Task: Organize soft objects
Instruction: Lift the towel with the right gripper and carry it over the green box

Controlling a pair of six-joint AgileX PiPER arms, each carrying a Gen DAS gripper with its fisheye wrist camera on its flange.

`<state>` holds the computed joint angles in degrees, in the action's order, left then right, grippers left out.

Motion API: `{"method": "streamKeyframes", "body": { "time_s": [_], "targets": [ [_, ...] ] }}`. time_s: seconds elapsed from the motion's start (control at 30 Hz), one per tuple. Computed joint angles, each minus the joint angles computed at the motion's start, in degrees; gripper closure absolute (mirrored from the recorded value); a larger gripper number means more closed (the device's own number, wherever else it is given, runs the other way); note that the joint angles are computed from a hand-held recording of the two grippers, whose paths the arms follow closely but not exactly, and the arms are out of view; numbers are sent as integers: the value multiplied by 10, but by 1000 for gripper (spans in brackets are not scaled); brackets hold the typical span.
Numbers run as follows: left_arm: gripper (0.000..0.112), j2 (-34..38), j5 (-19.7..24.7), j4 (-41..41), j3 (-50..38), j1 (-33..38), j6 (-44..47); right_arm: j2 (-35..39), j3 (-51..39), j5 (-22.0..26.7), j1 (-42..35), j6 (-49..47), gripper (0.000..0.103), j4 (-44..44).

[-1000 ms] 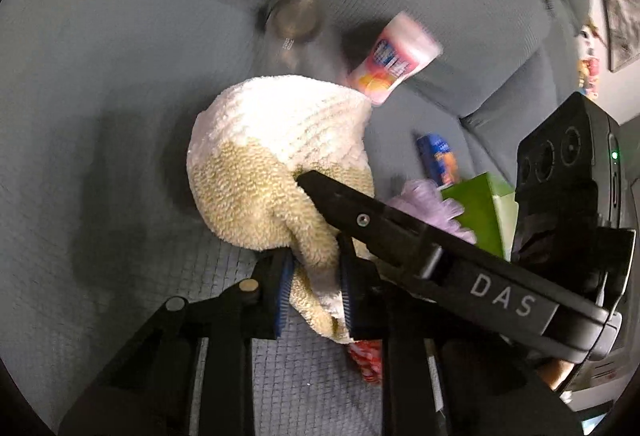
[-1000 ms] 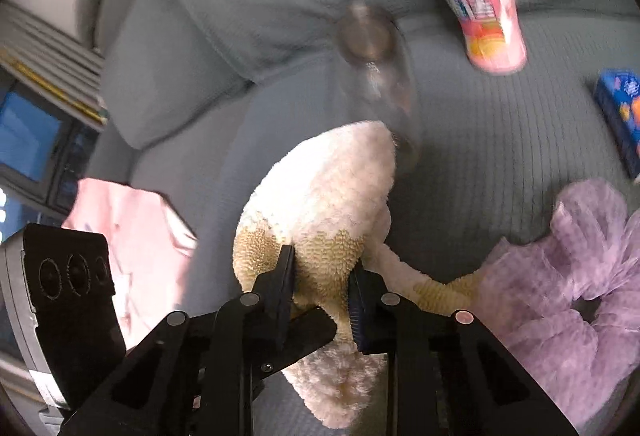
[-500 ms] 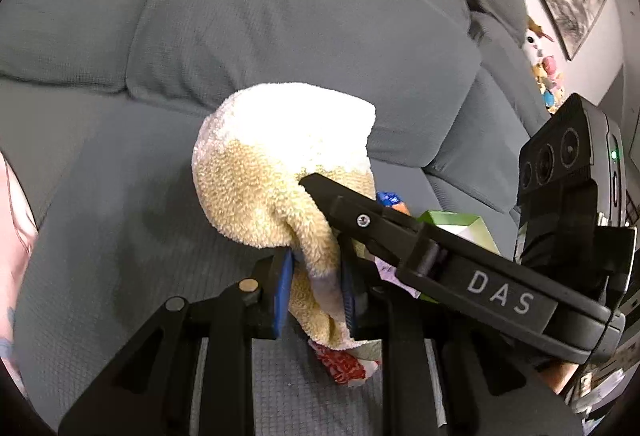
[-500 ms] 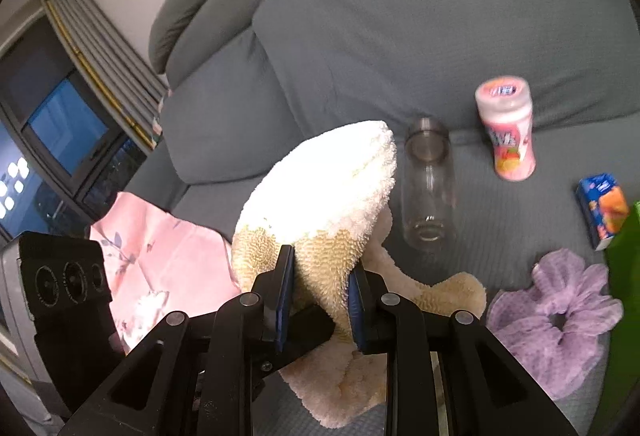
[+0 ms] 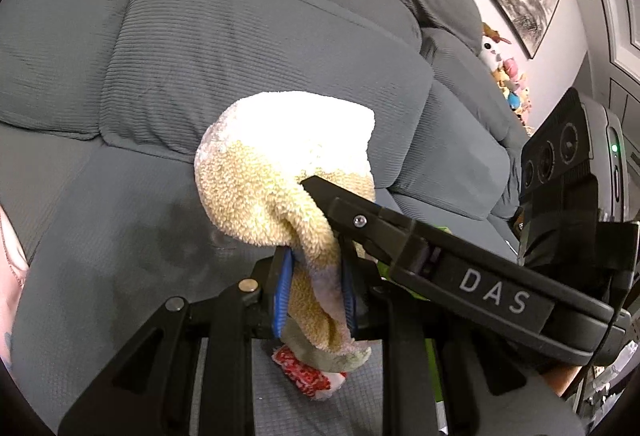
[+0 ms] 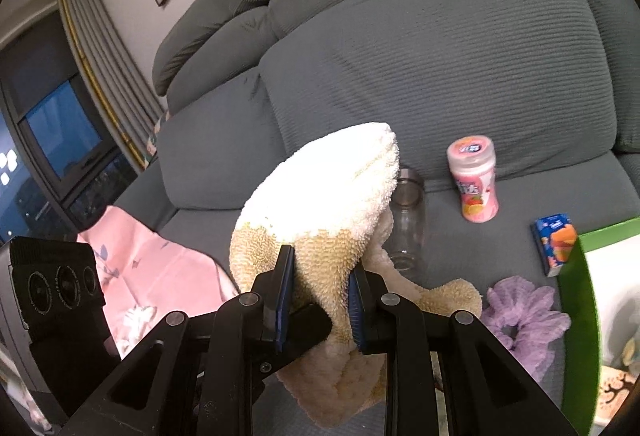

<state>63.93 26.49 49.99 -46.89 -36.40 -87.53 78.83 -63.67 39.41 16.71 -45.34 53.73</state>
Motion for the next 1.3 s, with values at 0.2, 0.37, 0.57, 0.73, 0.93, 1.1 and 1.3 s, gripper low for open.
{"method": "streamKeyframes", "body": {
  "time_s": [0.2, 0.37, 0.57, 0.73, 0.93, 1.1, 1.3],
  "targets": [
    [94, 3, 6, 58, -7, -32, -54, -31, 11, -9, -10, 7, 77, -15],
    [94, 10, 3, 65, -15, -40, -58, -42, 13, -11, -17, 16, 77, -24],
    [94, 23, 23, 101, -36, -76, -86, -77, 27, -6, -42, 16, 77, -22],
    [94, 57, 24, 92, -83, -101, -50, -111, 35, 17, -100, 5, 77, -1],
    [94, 124, 20, 103, -150, -134, -37, -138, 44, 52, -200, -42, 77, 34],
    [94, 195, -3, 41, -229, -134, 40, -122, 37, 103, -301, -75, 77, 90],
    [93, 277, -47, -115, -312, -117, 192, -94, 29, 133, -394, -75, 77, 105]
  ]
}}
